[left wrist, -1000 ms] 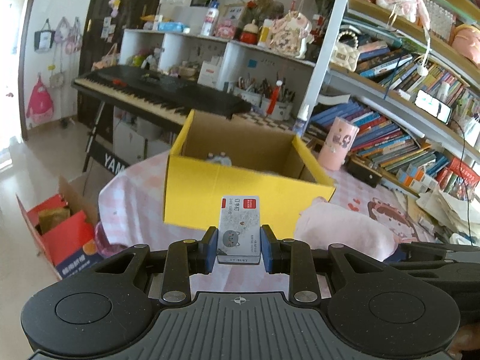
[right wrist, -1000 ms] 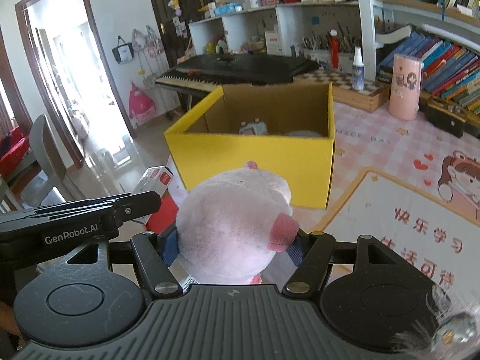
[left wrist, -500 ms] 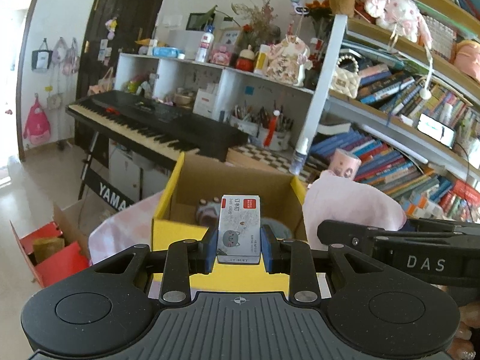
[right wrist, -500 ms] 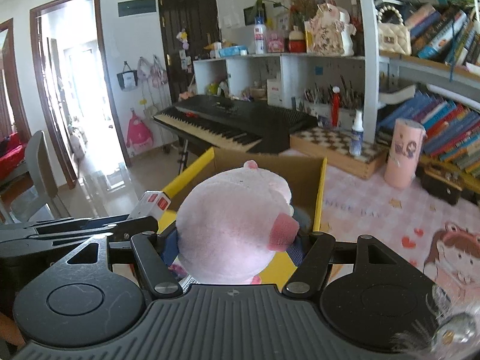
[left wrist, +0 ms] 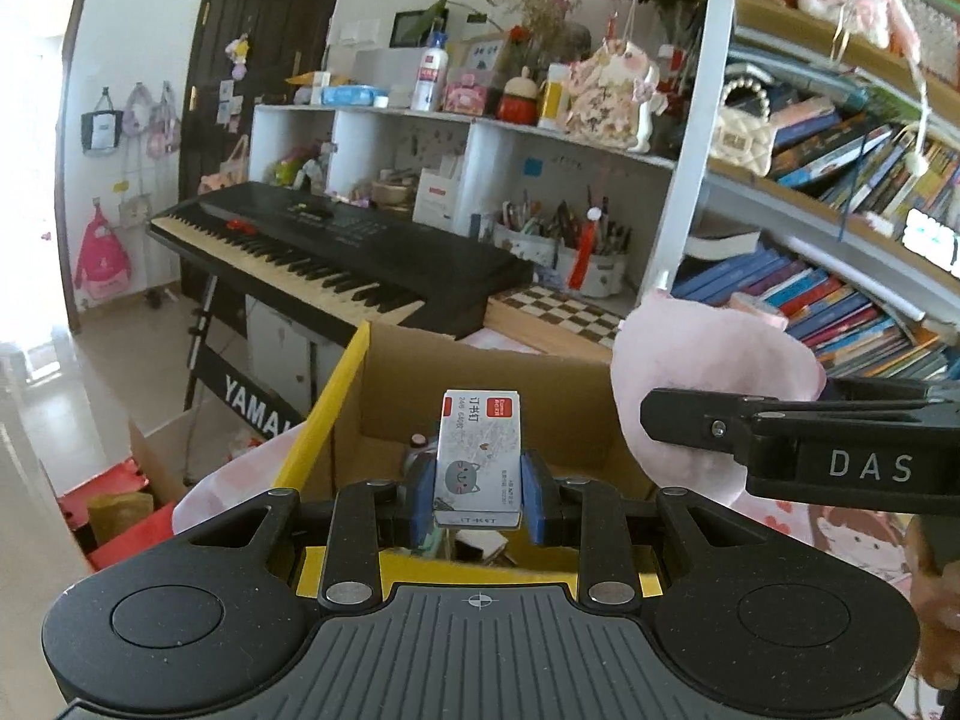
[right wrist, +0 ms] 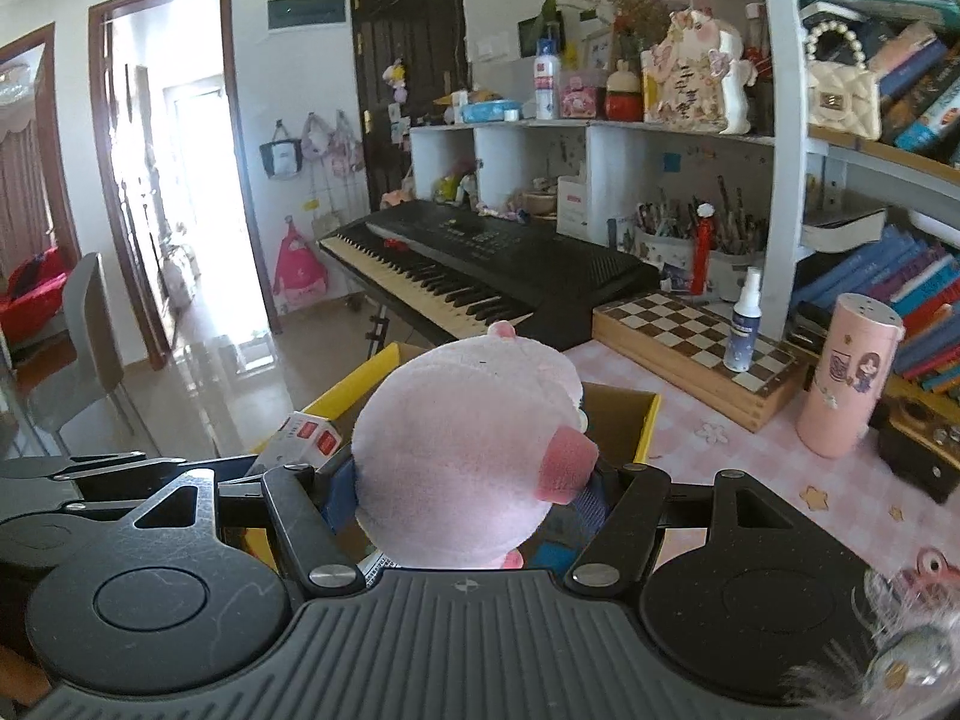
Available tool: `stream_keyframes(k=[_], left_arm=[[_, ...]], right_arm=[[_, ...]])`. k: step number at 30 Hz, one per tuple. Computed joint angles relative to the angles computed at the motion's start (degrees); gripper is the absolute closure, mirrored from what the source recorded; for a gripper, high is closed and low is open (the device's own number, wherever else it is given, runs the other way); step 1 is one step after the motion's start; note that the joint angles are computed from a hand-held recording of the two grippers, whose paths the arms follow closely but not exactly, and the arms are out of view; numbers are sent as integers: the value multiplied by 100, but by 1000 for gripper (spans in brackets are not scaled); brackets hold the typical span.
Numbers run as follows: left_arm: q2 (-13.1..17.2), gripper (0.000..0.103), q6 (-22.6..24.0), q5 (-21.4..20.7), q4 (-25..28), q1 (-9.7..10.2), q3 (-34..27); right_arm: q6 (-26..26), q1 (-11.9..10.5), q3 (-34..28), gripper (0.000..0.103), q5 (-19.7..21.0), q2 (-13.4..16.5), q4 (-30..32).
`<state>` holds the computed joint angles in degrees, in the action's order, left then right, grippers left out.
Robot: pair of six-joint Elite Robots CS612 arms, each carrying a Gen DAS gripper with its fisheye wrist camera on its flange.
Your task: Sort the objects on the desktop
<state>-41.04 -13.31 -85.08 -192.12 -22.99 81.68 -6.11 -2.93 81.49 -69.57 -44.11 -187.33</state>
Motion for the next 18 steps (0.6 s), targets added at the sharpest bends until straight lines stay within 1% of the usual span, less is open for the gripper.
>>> stream_keyframes(k=[3, 7, 12, 18], left_arm=[[103, 75, 64, 105, 278, -29, -193], [221, 75, 71, 240, 767, -71, -431], [314, 75, 128, 341, 1151, -111, -612], [403, 75, 264, 470, 1550, -156, -800]], right_arm=[[-182, -39, -227, 37, 123, 122, 232], [-371, -67, -523, 37, 168, 291, 471], [-632, -109, -852, 37, 341, 453, 867], [-830, -155, -1194, 37, 502, 624, 1311]])
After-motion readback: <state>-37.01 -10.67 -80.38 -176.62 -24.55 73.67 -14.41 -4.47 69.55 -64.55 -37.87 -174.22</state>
